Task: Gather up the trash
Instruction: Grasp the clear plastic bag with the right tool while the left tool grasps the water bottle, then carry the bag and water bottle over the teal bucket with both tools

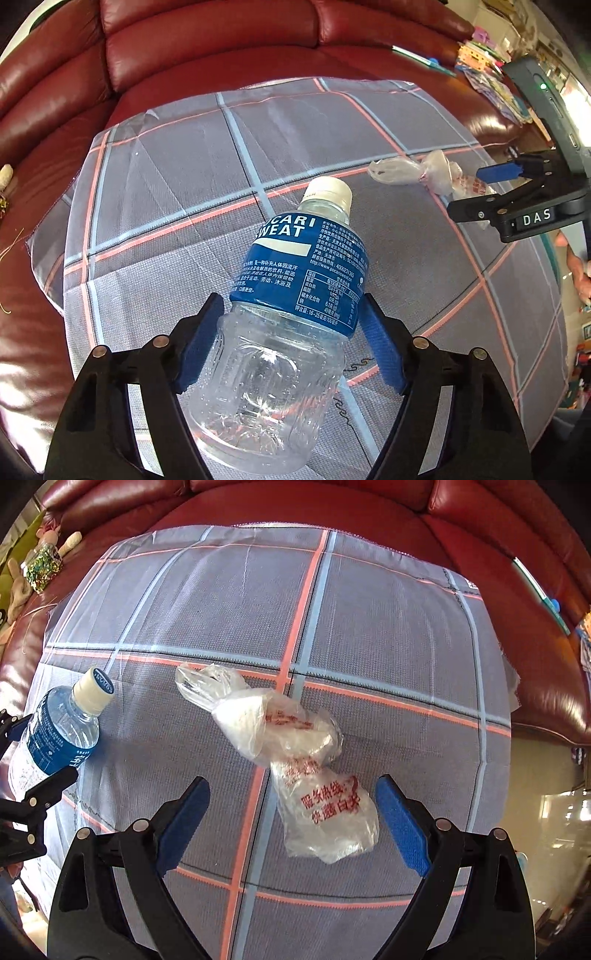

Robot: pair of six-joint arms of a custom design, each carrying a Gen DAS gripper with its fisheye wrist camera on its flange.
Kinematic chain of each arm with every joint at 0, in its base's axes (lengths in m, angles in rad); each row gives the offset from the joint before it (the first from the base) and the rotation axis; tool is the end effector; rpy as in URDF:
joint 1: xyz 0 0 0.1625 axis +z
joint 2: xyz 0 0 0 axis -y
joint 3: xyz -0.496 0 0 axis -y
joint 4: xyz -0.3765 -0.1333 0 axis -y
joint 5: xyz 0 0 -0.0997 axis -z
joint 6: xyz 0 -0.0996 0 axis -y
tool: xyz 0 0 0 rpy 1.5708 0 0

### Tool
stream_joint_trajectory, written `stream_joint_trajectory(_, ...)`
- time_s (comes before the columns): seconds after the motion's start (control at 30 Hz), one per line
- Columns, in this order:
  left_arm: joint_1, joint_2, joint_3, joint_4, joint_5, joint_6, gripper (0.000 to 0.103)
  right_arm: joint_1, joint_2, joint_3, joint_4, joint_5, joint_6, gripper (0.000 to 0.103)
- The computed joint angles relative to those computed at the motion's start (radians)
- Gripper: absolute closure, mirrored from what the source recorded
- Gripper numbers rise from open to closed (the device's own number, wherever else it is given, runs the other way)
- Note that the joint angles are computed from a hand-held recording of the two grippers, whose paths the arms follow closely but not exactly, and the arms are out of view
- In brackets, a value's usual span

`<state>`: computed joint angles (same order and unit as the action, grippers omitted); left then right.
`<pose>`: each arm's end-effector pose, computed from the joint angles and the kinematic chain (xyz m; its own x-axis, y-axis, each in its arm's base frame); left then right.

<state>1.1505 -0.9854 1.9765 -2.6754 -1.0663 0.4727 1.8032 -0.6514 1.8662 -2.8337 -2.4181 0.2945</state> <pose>-0.0748 -0.6120 0.1856 -0.5469 0.6865 -0.4792 0.7350 0.6677 0.1178 0.2018 -0.5980 0.0493 -0.6912 0.1698 0.7024 -0.0308 0.9642 -0.2633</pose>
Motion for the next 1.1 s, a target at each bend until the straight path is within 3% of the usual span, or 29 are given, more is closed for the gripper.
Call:
stream_joint_trajectory(0.17,-0.006,0.012,0.006,-0.009,0.045,-0.013,0.027,-0.023,0.008,-0.007,-0.041,0.031,-0.053,0.024)
stream_joint_trajectory(0.33,0.004,0.022,-0.002,0.006,0.073,-0.042,0.027,-0.027,0.014,-0.002,-0.068,0.025,-0.093,0.041)
stream_joint_trajectory(0.4,0.003,0.024,-0.001,0.002,0.077,-0.049,0.027,-0.022,0.017,0.003,-0.086,0.001,-0.102,0.064)
stream_joint_trajectory(0.47,0.0,0.023,0.005,-0.007,0.078,-0.057,0.027,-0.016,0.014,0.017,-0.105,-0.005,-0.095,0.074)
stream_joint_trajectory(0.53,-0.008,0.021,0.016,-0.021,0.084,-0.064,0.033,-0.011,0.013,0.036,-0.123,-0.007,-0.084,0.075)
stream_joint_trajectory(0.77,-0.07,-0.002,0.114,-0.127,0.136,-0.108,0.034,0.02,-0.047,0.173,-0.286,0.046,-0.045,0.077)
stream_joint_trajectory(1.1,-0.243,-0.053,0.269,-0.149,0.06,-0.248,0.034,0.078,-0.206,0.455,-0.508,0.072,0.046,0.077)
